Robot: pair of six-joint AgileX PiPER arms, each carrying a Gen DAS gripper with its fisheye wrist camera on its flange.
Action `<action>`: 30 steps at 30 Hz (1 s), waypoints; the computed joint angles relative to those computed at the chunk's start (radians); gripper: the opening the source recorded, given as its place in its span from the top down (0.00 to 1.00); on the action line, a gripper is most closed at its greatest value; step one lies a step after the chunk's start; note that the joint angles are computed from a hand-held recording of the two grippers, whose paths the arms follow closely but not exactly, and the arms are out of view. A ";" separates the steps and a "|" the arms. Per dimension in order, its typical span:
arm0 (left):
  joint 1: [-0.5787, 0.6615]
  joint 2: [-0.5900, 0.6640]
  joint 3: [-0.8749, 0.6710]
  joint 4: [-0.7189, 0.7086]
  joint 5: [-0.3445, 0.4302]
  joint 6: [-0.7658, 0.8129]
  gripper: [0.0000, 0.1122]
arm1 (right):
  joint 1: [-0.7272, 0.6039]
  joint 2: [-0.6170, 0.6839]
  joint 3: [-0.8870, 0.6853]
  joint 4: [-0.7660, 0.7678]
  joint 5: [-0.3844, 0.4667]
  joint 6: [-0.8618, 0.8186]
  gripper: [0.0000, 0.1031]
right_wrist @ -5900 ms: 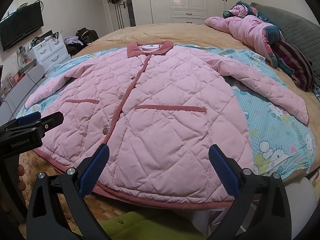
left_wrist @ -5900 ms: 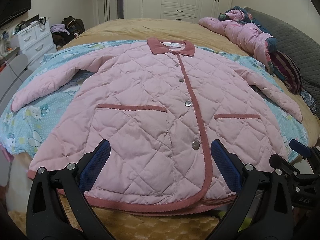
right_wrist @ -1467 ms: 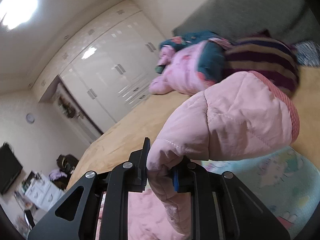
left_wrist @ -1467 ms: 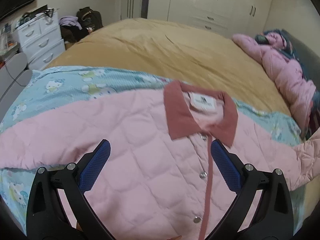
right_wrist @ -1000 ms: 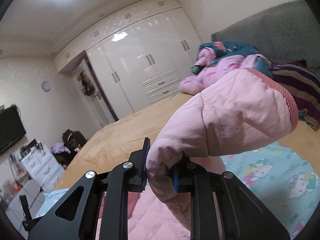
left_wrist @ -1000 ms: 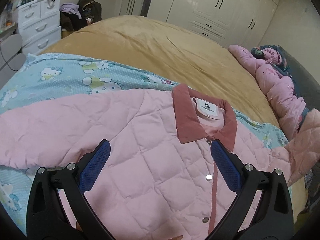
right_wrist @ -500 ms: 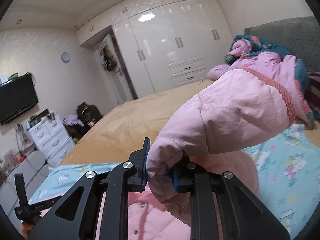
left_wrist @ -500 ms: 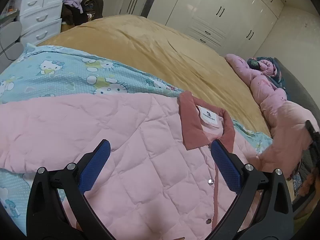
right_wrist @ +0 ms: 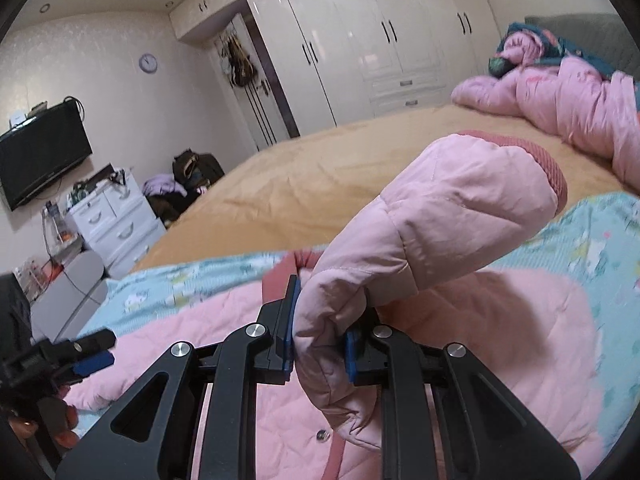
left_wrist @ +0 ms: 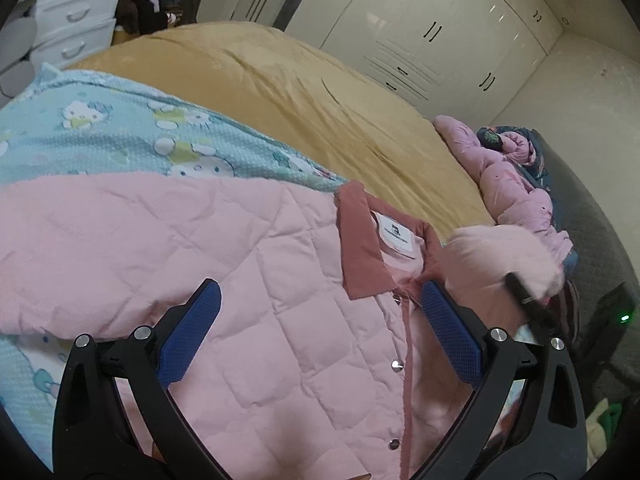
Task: Fold large clothes
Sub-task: 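Lift the sleeve with the right gripper and fold it across the jacket front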
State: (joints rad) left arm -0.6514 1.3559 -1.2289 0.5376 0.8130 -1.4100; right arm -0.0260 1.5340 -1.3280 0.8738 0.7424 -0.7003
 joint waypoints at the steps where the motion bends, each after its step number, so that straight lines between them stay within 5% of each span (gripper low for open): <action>1: 0.003 0.005 0.002 -0.010 -0.011 0.006 0.16 | 0.009 0.003 0.012 -0.004 -0.006 0.005 0.83; 7: 0.030 0.033 0.043 -0.076 -0.122 0.017 0.16 | 0.003 0.037 0.093 0.034 0.033 0.013 0.80; 9: 0.043 0.053 0.051 -0.128 -0.156 0.050 0.16 | -0.024 0.063 0.093 0.061 0.111 0.026 0.53; 11: 0.060 0.061 0.067 -0.190 -0.199 0.092 0.16 | -0.053 0.061 0.112 0.090 0.160 0.025 0.38; 17: 0.084 0.041 0.088 -0.245 -0.229 0.152 0.16 | -0.185 -0.002 0.206 0.214 0.185 0.046 0.32; 19: 0.092 0.022 0.101 -0.239 -0.238 0.143 0.16 | -0.205 -0.005 0.206 0.246 0.192 0.016 0.48; 20: 0.096 0.007 0.111 -0.232 -0.244 0.130 0.16 | -0.196 -0.003 0.190 0.216 0.191 0.019 0.73; 23: 0.108 -0.023 0.130 -0.249 -0.264 0.138 0.16 | -0.164 -0.033 0.180 0.183 0.170 -0.005 0.78; 30: 0.136 -0.067 0.166 -0.341 -0.352 0.220 0.16 | 0.116 -0.176 0.247 -0.065 -0.065 -0.082 0.79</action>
